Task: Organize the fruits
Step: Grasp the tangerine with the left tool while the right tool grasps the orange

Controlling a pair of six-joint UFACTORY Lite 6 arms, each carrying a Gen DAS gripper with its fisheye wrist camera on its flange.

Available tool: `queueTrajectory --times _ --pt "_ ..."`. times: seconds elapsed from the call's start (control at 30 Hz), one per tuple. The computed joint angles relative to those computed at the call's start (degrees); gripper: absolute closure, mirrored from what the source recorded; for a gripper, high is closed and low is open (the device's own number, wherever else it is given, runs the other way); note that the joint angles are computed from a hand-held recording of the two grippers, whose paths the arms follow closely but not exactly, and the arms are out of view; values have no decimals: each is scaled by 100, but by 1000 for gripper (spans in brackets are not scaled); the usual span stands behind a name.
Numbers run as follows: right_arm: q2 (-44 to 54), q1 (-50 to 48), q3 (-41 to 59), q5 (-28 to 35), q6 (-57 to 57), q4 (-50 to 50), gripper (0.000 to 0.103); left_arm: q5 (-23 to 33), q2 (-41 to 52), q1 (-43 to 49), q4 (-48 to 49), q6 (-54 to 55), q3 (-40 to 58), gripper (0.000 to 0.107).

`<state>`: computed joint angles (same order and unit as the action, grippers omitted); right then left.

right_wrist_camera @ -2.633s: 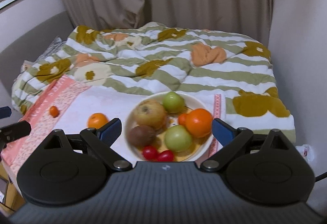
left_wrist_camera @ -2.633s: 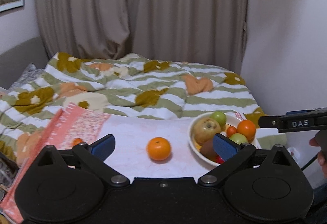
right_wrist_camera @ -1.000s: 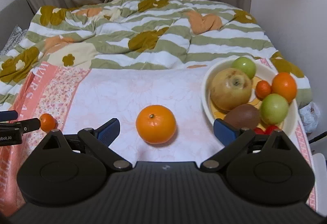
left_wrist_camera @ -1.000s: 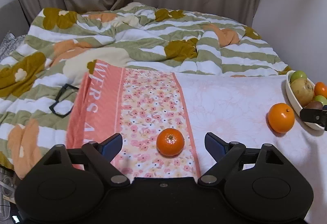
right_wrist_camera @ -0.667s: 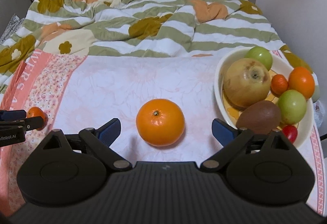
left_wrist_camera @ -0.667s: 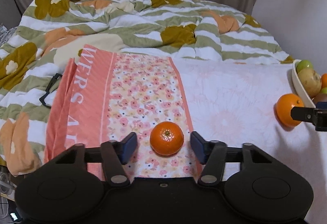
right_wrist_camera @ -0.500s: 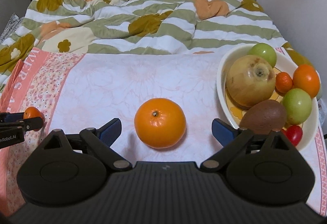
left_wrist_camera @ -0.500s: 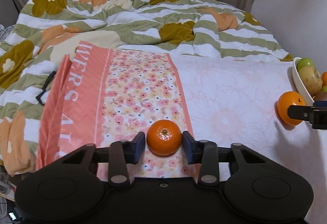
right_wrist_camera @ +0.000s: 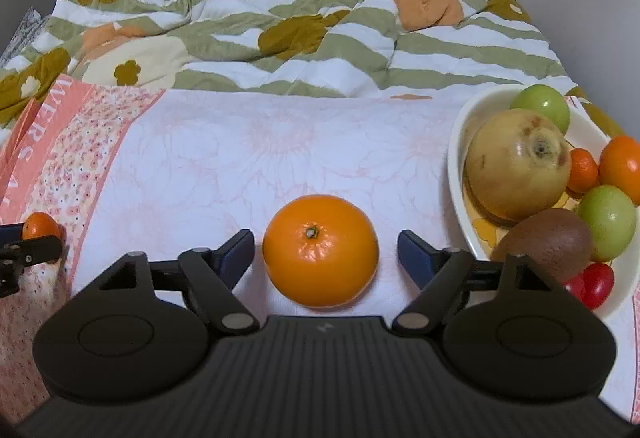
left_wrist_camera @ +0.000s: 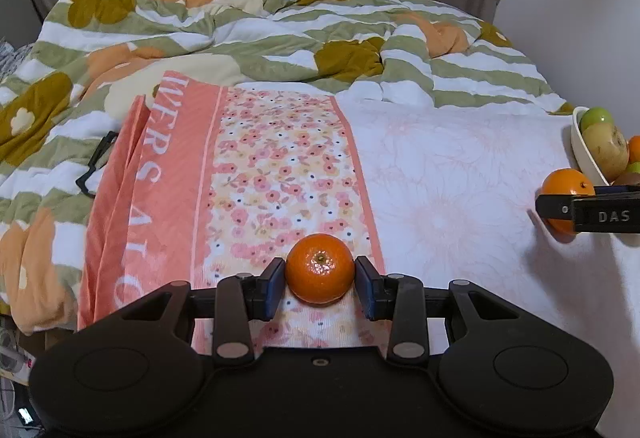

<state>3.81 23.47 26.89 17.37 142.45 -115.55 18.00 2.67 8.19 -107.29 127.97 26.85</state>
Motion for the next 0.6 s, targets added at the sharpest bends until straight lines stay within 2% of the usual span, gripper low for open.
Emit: queueTrajectory --times 0.1,0.17,0.23,0.4,0.6 --pt "97 -28 48 -14 87 -109 17 2 -103 47 39 -39 -89 66" --pt "139 -66 51 -39 303 -363 27 4 -193 76 59 -38 -151 66" --pt "139 -97 35 -54 568 -662 27 12 -307 115 131 -91 -217 66" --pt "-51 38 -55 -70 331 -377 28 29 -754 187 618 -611 -394 66" --pt "-793 383 -361 -44 -690 846 28 186 -1498 369 1696 -1693 -643 66"
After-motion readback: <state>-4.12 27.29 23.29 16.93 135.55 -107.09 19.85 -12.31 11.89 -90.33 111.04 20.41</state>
